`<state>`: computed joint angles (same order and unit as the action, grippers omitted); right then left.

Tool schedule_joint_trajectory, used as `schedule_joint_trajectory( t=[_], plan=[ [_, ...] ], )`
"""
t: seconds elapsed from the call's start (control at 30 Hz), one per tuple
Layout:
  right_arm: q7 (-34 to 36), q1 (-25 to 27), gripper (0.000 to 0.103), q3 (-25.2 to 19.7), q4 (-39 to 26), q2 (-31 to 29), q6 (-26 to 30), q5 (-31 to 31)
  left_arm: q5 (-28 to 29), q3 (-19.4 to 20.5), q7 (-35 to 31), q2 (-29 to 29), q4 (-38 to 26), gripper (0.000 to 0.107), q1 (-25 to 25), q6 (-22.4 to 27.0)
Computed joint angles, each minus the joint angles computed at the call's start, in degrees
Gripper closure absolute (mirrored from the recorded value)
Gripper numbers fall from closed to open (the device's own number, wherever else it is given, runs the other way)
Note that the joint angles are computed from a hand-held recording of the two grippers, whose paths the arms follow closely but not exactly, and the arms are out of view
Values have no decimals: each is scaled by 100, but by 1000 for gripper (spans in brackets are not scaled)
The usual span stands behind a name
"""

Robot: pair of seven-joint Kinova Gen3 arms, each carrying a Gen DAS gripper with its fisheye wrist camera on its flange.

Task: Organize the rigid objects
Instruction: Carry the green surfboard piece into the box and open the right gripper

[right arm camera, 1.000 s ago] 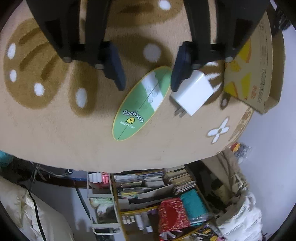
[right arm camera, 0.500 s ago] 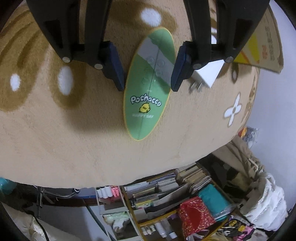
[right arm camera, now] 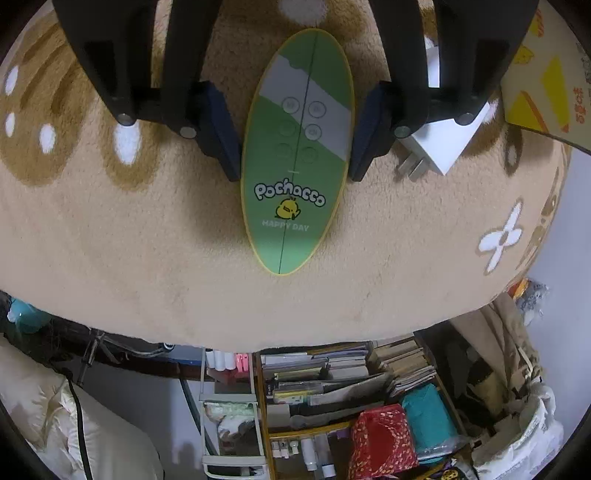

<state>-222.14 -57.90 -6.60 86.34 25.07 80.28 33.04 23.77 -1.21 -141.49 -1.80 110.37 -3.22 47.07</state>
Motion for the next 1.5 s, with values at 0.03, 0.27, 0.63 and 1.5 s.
schedule_joint_trajectory(
  t=[0.03,0.27,0.63,1.5],
  plan=[
    [135,9,41,-14,-112,48,133,-32,0,-1,8,1,-1,94,1,2],
    [191,-227,41,-20,-344,-19,549,114,51,-17,20,25,-34,94,-25,67],
    [656,-741,41,-178,-1086,-203,1483,985,-25,4,65,15,-21,94,-8,5],
    [3406,-1371,41,646,-3663,1202,52,796,-127,8,179,-20,-12,94,47,-28]
  ],
)
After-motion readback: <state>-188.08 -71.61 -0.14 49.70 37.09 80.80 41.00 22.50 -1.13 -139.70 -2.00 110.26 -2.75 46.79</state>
